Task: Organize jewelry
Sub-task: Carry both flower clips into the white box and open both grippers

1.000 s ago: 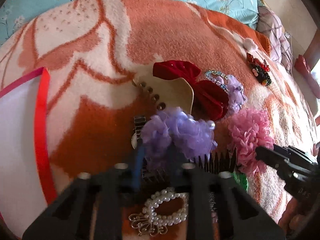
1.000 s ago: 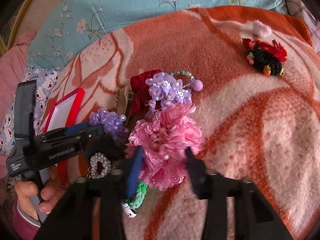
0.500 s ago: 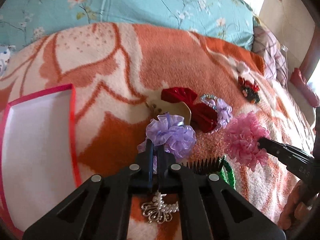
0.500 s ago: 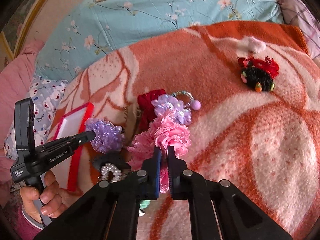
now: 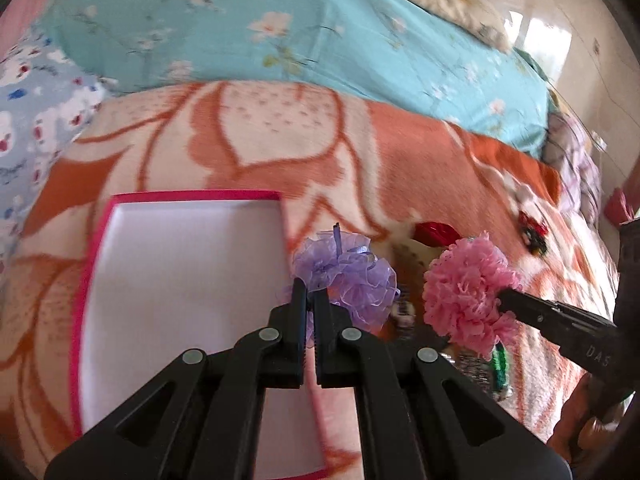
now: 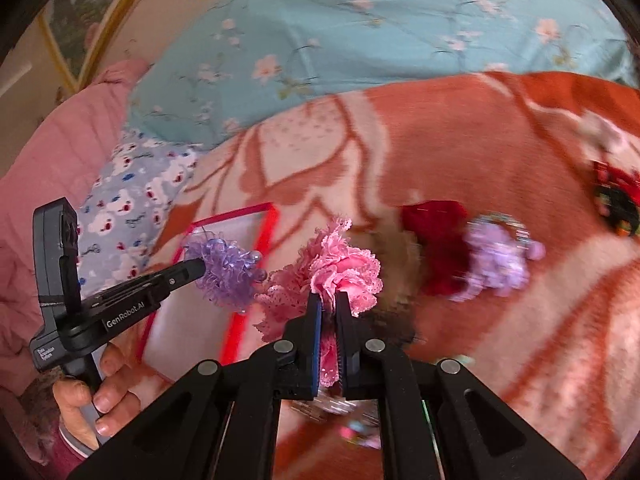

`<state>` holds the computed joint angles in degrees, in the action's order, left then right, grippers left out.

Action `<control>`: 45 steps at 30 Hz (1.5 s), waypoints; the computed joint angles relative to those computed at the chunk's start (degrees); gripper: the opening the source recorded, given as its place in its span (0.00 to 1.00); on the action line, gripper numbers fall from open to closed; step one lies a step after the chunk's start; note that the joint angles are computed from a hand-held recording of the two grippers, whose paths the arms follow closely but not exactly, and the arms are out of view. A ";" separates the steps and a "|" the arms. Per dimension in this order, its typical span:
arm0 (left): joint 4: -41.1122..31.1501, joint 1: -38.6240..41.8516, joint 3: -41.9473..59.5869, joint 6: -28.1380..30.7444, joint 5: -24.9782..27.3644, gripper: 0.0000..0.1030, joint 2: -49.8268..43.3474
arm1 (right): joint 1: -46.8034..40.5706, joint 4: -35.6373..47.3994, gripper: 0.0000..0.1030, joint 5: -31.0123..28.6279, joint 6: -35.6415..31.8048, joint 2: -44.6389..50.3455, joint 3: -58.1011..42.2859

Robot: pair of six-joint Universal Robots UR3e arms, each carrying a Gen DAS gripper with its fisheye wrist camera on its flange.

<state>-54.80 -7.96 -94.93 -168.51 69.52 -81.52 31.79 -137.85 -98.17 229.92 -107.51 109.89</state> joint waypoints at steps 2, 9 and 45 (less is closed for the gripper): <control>-0.43 2.71 -0.22 0.78 -0.61 0.01 0.57 | 0.55 -2.73 0.05 0.83 -0.95 4.88 -3.12; -0.51 11.55 -0.32 2.89 -2.64 0.01 -0.36 | 1.80 -7.25 0.05 3.57 -3.04 21.40 -16.28; 1.44 13.20 11.40 0.25 6.31 0.44 -19.75 | -2.57 -7.96 0.46 12.13 -7.02 50.86 -43.36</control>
<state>-53.37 5.24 -83.53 -168.27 75.83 -101.27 29.22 -145.80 -86.04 222.91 -56.65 66.53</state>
